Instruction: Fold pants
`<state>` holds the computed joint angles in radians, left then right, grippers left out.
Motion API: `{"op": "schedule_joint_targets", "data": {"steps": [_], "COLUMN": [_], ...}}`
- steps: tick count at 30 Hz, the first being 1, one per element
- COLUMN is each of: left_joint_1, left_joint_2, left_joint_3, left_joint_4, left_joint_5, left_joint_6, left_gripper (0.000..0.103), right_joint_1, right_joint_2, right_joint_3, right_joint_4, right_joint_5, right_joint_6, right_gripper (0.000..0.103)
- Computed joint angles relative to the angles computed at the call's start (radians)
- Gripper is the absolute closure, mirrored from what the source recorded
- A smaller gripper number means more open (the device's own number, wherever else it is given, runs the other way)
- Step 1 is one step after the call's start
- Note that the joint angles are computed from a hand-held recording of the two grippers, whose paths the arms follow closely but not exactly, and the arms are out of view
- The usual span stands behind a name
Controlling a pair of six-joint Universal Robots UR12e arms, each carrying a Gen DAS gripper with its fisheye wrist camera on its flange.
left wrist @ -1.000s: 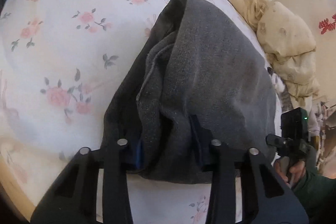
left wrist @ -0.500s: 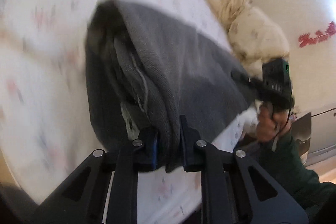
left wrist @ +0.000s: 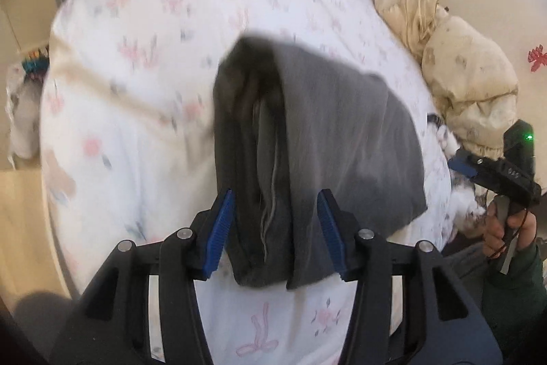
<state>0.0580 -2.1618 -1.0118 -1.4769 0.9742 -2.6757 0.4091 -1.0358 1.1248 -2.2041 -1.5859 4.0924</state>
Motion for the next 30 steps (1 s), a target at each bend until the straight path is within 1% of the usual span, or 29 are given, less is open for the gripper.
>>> {"op": "schedule_joint_targets", "data": {"steps": [2, 3, 4, 5, 6, 8, 9, 10, 12, 13, 14, 15, 16, 18, 19, 20, 23, 24, 25, 26, 27, 28, 29, 30], "left_joint_1": [-0.004, -0.012, -0.017, -0.018, -0.019, -0.031, -0.041, -0.049, -0.059, -0.062, -0.062, -0.066, -0.067, -0.066, -0.064, -0.065, -0.074, -0.078, -0.080, -0.080, -0.084, -0.090, -0.094, -0.097], "left_joint_2": [-0.019, -0.034, -0.057, -0.071, -0.086, -0.124, -0.145, -0.175, -0.203, -0.217, -0.222, -0.222, -0.216, -0.208, -0.205, -0.204, -0.196, -0.194, -0.194, -0.202, -0.214, -0.225, -0.246, -0.260], "left_joint_3": [0.034, 0.056, 0.093, 0.114, 0.137, 0.197, 0.229, 0.277, 0.315, 0.334, 0.339, 0.338, 0.329, 0.321, 0.318, 0.319, 0.297, 0.291, 0.285, 0.296, 0.311, 0.325, 0.357, 0.383], "left_joint_4": [0.024, 0.041, 0.044, 0.046, 0.048, 0.039, 0.027, -0.005, -0.029, -0.048, -0.061, -0.044, -0.023, -0.001, 0.010, 0.011, 0.052, 0.073, 0.099, 0.093, 0.083, 0.087, 0.056, 0.031], "left_joint_5": [-0.002, 0.000, -0.008, -0.012, -0.013, -0.023, -0.016, -0.001, 0.016, 0.015, 0.014, 0.030, 0.036, 0.035, 0.034, 0.037, 0.074, 0.087, 0.094, 0.089, 0.100, 0.131, 0.149, 0.170], "left_joint_6": [-0.050, -0.096, -0.141, -0.163, -0.189, -0.207, -0.213, -0.216, -0.232, -0.227, -0.211, -0.200, -0.190, -0.169, -0.165, -0.162, -0.142, -0.152, -0.177, -0.192, -0.196, -0.218, -0.240, -0.246], "left_gripper": [0.056, 0.056, 0.056, 0.056, 0.056, 0.053, 0.053, 0.053, 0.056, 0.065, 0.086, 0.099, 0.102, 0.103, 0.103, 0.103, 0.103, 0.103, 0.103, 0.103, 0.103, 0.103, 0.102, 0.100], "right_joint_1": [-0.008, -0.010, -0.021, -0.030, -0.037, -0.057, -0.062, -0.068, -0.077, -0.084, -0.090, -0.090, -0.089, -0.077, -0.074, -0.072, -0.069, -0.066, -0.062, -0.061, -0.060, -0.063, -0.063, -0.056], "right_joint_2": [0.008, 0.024, 0.036, 0.050, 0.076, 0.110, 0.124, 0.139, 0.180, 0.194, 0.211, 0.221, 0.226, 0.223, 0.215, 0.195, 0.146, 0.144, 0.147, 0.156, 0.161, 0.171, 0.197, 0.222], "right_joint_3": [-0.009, -0.031, -0.044, -0.065, -0.102, -0.135, -0.149, -0.159, -0.205, -0.215, -0.238, -0.250, -0.246, -0.248, -0.235, -0.204, -0.113, -0.108, -0.116, -0.129, -0.136, -0.146, -0.186, -0.233], "right_joint_4": [-0.063, -0.073, -0.080, -0.074, -0.071, -0.075, -0.071, -0.074, -0.046, -0.035, 0.009, 0.030, 0.008, -0.007, -0.039, -0.095, -0.232, -0.238, -0.218, -0.185, -0.156, -0.122, -0.046, 0.032], "right_joint_5": [-0.011, -0.008, 0.005, 0.013, 0.030, 0.066, 0.075, 0.079, 0.114, 0.148, 0.170, 0.184, 0.197, 0.141, 0.129, 0.107, 0.056, 0.041, 0.028, 0.022, 0.014, 0.026, 0.041, 0.014], "right_joint_6": [-0.023, -0.026, -0.031, -0.029, -0.015, 0.008, 0.010, 0.008, 0.017, 0.015, 0.003, -0.007, -0.022, -0.079, -0.096, -0.091, -0.029, -0.021, -0.016, -0.018, -0.009, 0.007, -0.019, -0.087], "right_gripper": [0.028, 0.029, 0.038, 0.045, 0.046, 0.050, 0.051, 0.051, 0.051, 0.052, 0.059, 0.067, 0.084, 0.100, 0.100, 0.101, 0.102, 0.102, 0.102, 0.102, 0.102, 0.102, 0.102, 0.101]}}
